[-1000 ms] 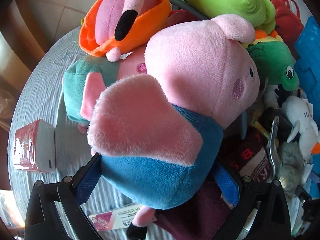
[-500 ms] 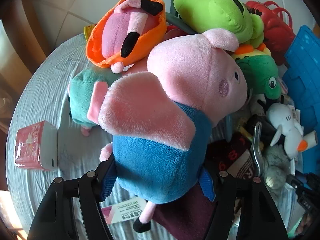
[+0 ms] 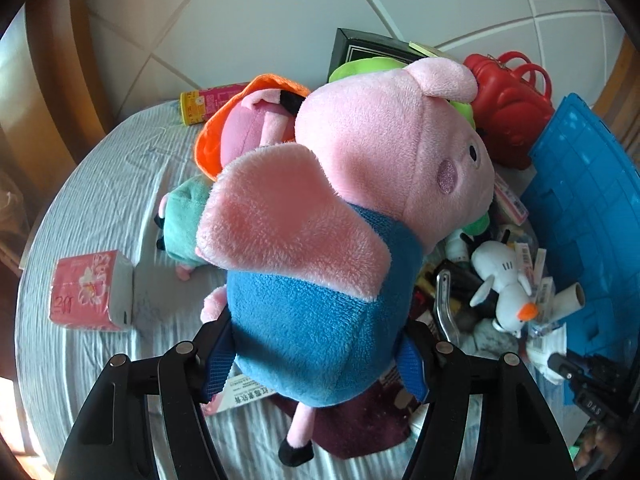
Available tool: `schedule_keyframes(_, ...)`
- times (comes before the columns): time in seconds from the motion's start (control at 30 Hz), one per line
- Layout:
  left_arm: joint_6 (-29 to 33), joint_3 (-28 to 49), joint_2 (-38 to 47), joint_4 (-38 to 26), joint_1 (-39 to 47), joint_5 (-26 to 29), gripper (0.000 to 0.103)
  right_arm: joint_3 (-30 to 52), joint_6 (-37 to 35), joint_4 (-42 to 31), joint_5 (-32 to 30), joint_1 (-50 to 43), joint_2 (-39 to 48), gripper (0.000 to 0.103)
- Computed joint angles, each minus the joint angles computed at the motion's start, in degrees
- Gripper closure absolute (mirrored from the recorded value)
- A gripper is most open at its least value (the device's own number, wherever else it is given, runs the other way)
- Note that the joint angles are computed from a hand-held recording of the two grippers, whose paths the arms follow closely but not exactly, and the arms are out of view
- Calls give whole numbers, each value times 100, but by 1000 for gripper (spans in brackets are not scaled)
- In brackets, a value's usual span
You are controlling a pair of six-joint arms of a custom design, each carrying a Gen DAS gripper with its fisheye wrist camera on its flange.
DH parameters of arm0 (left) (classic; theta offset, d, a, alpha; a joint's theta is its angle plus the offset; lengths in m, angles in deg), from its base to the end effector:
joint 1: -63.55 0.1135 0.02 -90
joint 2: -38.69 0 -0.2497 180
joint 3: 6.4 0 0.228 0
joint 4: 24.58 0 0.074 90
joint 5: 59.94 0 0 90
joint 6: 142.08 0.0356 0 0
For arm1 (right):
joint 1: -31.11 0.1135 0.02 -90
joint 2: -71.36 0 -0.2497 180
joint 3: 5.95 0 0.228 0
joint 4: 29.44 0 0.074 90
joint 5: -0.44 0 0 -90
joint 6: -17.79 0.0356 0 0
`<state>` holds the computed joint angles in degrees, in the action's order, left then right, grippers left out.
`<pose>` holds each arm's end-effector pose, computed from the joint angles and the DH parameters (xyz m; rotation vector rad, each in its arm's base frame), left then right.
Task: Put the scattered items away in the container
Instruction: 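Grasp the pink pig plush with the left tool while the right tool grasps the wet-wipe pack, then lift the pig plush and wet-wipe pack and carry them toward the crate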
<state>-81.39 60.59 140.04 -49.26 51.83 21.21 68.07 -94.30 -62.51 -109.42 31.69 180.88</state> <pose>0.3081 -0.0583 0.1360 -0.4495 2.5436 -0.0635 0.3282 0.0154 0.1164 -0.6158 2.6189 0.3675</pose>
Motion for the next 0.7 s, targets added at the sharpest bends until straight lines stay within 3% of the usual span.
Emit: schedule_keyframes(0.7, -904, -246, -2644, -1836, -1035, -1001, 35, 69, -596, -1458, -863, -559, -1795, 81)
